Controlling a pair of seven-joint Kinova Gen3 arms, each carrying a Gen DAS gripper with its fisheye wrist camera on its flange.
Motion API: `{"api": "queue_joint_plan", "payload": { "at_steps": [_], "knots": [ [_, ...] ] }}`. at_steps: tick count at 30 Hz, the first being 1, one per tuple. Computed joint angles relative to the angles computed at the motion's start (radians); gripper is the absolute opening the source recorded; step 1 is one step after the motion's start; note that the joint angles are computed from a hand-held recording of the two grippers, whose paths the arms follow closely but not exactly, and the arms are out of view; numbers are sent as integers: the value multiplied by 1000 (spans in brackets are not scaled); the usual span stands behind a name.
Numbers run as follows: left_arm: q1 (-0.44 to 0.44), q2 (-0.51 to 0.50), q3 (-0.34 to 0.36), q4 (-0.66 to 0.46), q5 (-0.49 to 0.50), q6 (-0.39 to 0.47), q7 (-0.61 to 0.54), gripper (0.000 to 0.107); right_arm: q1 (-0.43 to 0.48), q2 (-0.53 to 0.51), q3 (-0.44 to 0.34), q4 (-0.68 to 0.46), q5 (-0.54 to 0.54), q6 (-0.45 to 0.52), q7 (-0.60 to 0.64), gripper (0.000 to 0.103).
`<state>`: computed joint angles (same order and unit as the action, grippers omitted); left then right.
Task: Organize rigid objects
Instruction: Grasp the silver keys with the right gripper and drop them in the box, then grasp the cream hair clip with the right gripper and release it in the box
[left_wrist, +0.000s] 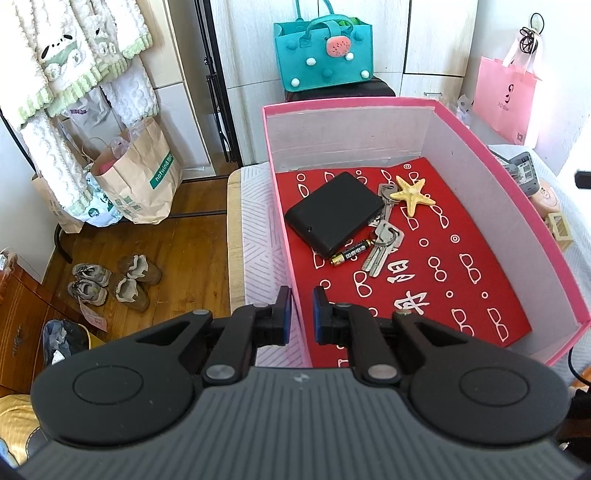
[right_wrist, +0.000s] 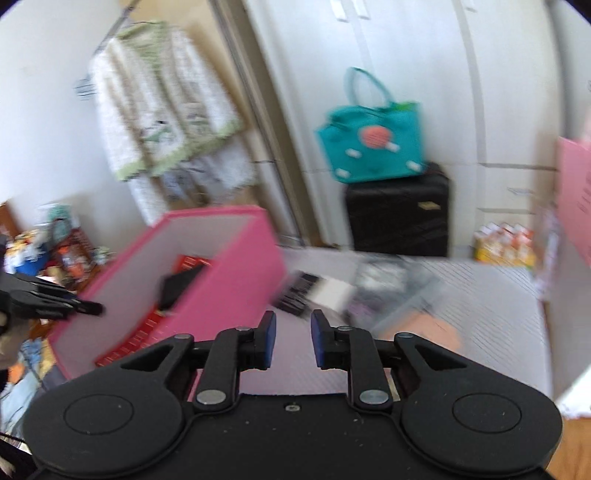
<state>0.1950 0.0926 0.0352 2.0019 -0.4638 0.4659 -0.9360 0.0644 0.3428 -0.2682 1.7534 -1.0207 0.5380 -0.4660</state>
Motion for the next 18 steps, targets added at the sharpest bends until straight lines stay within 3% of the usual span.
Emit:
{"api": "queue_joint_plan", "payload": {
  "at_steps": [6,13,18],
  "knots": [
    [0,2,0,-5,0,5,4,11,-27,-15,47,78,95,-76,-107,38],
    [3,6,1,-14,0,18,6,11,-8,18,-32,155,162,-255,-149,52],
    [4,6,0,-14,-1,17,7,11,-75,49,-21,164,259,-365,-245,60]
  ]
}}
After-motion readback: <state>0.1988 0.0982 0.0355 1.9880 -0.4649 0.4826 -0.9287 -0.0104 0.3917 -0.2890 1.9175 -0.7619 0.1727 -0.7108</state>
